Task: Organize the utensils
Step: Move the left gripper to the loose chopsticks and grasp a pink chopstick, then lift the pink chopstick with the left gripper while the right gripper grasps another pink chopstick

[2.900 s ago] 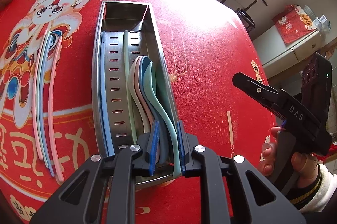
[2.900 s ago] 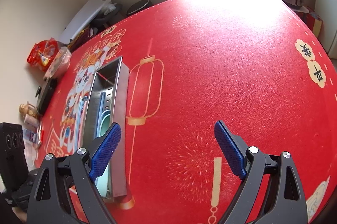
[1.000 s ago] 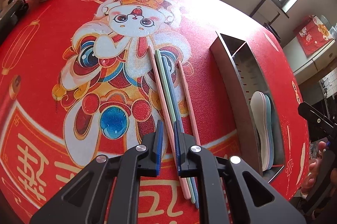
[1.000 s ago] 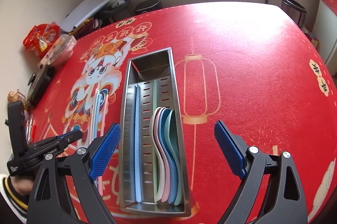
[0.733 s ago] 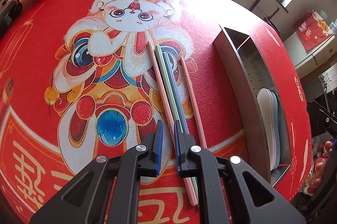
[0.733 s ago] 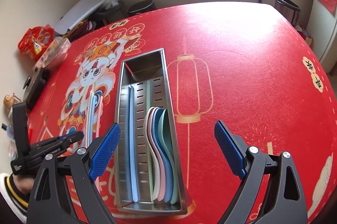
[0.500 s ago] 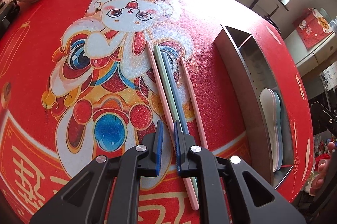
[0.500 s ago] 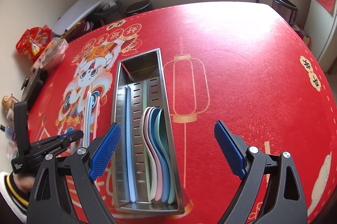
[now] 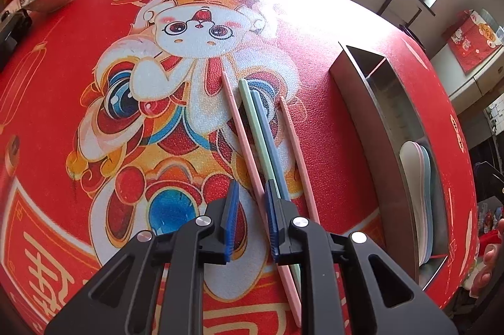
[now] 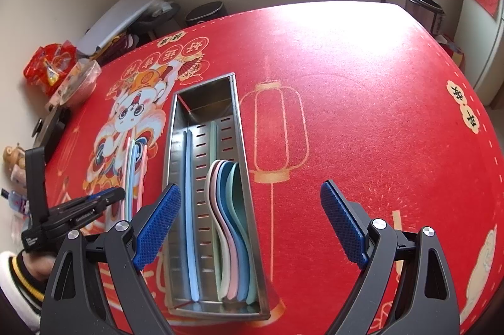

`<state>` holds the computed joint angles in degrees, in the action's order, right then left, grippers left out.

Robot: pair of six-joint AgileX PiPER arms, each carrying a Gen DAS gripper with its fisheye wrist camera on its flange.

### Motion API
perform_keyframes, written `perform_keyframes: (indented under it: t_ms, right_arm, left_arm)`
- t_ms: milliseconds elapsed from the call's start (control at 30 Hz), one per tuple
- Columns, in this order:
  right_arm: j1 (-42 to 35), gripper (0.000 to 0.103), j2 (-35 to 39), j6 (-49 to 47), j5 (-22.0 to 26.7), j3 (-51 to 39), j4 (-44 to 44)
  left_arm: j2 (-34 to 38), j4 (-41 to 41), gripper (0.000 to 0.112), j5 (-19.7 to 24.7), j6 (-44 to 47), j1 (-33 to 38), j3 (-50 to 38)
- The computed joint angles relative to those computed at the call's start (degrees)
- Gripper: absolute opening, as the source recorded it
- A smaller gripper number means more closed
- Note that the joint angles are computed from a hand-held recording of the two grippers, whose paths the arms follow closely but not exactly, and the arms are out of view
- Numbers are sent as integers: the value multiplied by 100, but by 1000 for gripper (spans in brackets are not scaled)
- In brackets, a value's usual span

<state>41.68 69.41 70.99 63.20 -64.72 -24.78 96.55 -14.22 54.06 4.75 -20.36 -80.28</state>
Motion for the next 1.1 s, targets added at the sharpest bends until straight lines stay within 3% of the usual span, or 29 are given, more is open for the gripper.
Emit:
perform_keyframes:
  t_ms: [600, 700, 1100]
  right_arm:
    - [170, 87, -21, 114, 174, -14, -206]
    - [171, 87, -23, 121, 194, -17, -219]
    - [273, 87, 110, 99, 103, -128, -194]
  left_arm:
    - [-73, 1057, 17, -540, -867, -527, 200]
    - [-197, 1125, 9, -554, -943, -550, 341]
    - [-863, 179, 5, -421, -419, 191, 992]
